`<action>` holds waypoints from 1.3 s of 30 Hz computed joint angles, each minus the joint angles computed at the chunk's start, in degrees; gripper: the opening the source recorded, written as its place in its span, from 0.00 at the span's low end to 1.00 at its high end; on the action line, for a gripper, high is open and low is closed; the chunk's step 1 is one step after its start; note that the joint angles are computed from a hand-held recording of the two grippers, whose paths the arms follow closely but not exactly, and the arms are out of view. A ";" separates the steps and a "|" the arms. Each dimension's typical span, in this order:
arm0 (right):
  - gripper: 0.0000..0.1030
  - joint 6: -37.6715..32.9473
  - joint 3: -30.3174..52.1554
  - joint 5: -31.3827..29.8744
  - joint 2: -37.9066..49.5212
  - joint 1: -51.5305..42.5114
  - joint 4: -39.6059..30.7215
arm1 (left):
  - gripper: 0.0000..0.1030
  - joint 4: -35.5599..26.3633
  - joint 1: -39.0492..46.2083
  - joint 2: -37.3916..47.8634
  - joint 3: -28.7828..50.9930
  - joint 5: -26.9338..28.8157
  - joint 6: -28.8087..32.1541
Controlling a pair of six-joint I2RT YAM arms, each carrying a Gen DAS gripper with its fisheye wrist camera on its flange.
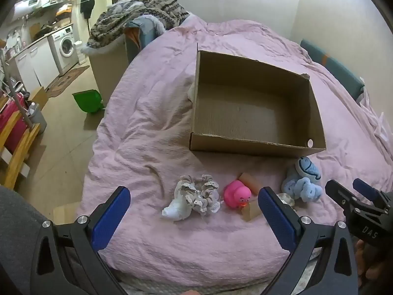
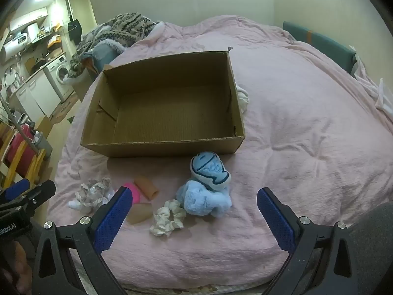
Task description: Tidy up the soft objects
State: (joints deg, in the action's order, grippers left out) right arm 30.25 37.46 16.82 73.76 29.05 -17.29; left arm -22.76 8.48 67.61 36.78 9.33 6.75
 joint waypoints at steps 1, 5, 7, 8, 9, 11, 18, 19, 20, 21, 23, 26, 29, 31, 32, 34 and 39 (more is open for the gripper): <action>1.00 -0.08 0.68 0.31 0.55 0.12 -1.14 | 1.00 0.47 0.13 -0.21 -0.29 0.31 -0.13; 1.00 -0.08 0.19 0.31 0.34 0.15 -0.25 | 1.00 0.69 0.19 -0.28 -0.40 0.45 -0.24; 1.00 -0.06 0.16 0.37 0.30 0.21 -0.19 | 1.00 0.76 0.26 -0.31 -0.46 0.52 -0.20; 1.00 -0.02 0.18 0.37 0.25 0.22 -0.27 | 1.00 0.78 0.29 -0.32 -0.48 0.56 -0.14; 1.00 -0.01 0.17 0.43 0.33 0.24 -0.22 | 1.00 0.68 0.18 -0.28 -0.41 0.39 -0.21; 1.00 -0.04 0.19 0.27 0.29 0.18 -0.28 | 1.00 0.64 0.14 -0.26 -0.41 0.28 -0.08; 1.00 -0.07 0.09 0.36 0.13 0.21 -0.29 | 1.00 0.74 0.17 -0.31 -0.44 0.39 -0.26; 1.00 -0.05 0.09 0.32 0.07 0.18 -0.34 | 1.00 0.72 0.15 -0.31 -0.44 0.30 -0.25; 1.00 -0.03 0.10 0.38 0.12 0.20 -0.33 | 1.00 0.72 0.15 -0.31 -0.44 0.30 -0.25; 1.00 -0.02 0.10 0.37 0.15 0.19 -0.32 | 1.00 0.74 0.17 -0.35 -0.45 0.30 -0.21; 1.00 -0.01 0.11 0.34 0.13 0.20 -0.37 | 1.00 0.76 0.13 -0.32 -0.45 0.27 -0.25; 1.00 -0.09 0.08 0.27 0.06 0.16 -0.36 | 1.00 0.71 0.12 -0.31 -0.44 0.27 -0.22; 1.00 -0.19 0.10 0.09 0.11 0.02 -0.40 | 1.00 0.72 0.11 -0.34 -0.44 0.23 -0.17; 1.00 -0.27 0.13 0.07 -0.06 -0.09 -0.58 | 1.00 0.76 0.14 -0.34 -0.46 0.26 -0.16; 1.00 -0.35 0.13 0.03 -0.09 -0.15 -0.59 | 1.00 0.76 0.14 -0.34 -0.46 0.26 -0.16; 1.00 -0.55 0.01 -0.07 -0.10 -0.28 -0.50 | 1.00 0.75 0.14 -0.32 -0.44 0.22 -0.18; 1.00 -0.14 0.30 0.29 0.54 0.30 -0.39 | 1.00 0.81 0.06 -0.37 -0.49 0.08 -0.22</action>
State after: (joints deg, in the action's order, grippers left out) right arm 30.11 37.76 17.11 74.30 29.35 -17.69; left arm -21.95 8.54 67.24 36.30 9.41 6.53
